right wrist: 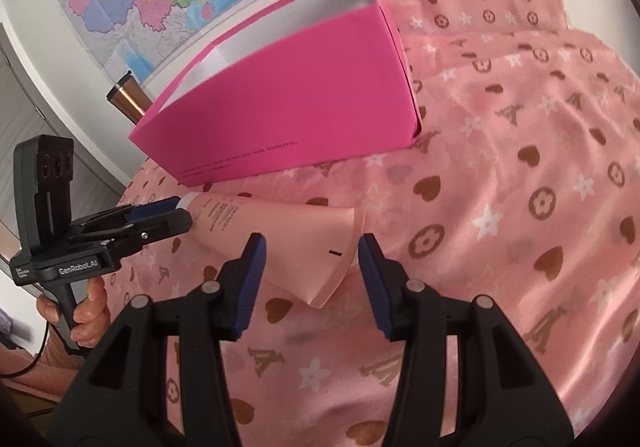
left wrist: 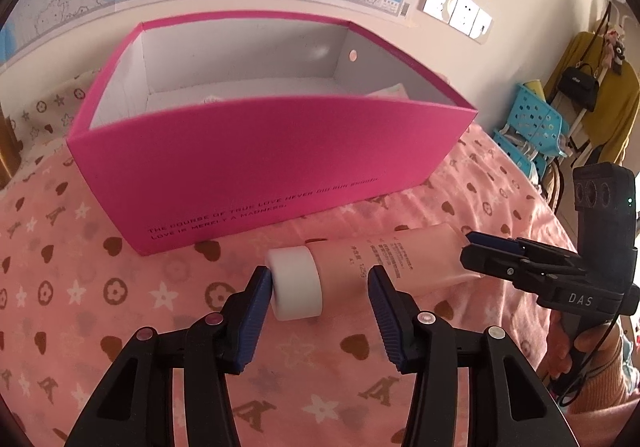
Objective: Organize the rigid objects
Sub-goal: 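Lift the pink tube and carry it over the pink box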
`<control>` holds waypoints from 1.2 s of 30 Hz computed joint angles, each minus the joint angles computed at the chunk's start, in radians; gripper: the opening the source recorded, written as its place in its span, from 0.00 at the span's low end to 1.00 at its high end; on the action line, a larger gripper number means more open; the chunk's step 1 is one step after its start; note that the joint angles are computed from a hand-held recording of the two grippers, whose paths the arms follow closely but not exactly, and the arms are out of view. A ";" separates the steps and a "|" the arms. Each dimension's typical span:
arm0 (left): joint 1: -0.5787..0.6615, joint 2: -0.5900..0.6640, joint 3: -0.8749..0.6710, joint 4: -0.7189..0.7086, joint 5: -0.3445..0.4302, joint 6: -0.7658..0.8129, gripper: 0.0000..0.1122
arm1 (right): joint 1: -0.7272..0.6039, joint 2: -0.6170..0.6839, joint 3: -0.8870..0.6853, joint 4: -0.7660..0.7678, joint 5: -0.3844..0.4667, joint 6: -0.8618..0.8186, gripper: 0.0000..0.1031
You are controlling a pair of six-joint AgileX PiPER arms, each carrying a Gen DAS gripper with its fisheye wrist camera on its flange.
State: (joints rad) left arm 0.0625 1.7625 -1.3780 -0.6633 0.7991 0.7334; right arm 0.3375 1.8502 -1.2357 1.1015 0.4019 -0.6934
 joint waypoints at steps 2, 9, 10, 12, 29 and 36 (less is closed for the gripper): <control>0.005 -0.010 0.000 -0.013 0.004 0.010 0.44 | 0.002 -0.006 -0.004 -0.020 -0.002 0.012 0.49; 0.016 -0.034 -0.007 -0.037 0.014 0.025 0.44 | -0.001 -0.037 -0.002 -0.027 -0.011 0.003 0.49; 0.017 -0.036 -0.010 -0.040 0.016 0.026 0.44 | 0.000 -0.041 -0.006 -0.042 -0.013 0.015 0.49; 0.017 -0.041 -0.012 -0.043 0.017 0.026 0.44 | 0.001 -0.050 -0.010 -0.061 -0.017 0.030 0.49; 0.022 -0.072 -0.038 -0.071 0.024 0.039 0.44 | -0.002 -0.080 -0.049 -0.134 -0.031 0.081 0.49; 0.018 -0.075 -0.062 -0.078 0.022 0.037 0.44 | -0.003 -0.093 -0.071 -0.162 -0.039 0.095 0.49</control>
State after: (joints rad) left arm 0.0801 1.6875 -1.4403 -0.7415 0.8213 0.7707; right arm 0.3344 1.7576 -1.3068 0.9391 0.3627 -0.5982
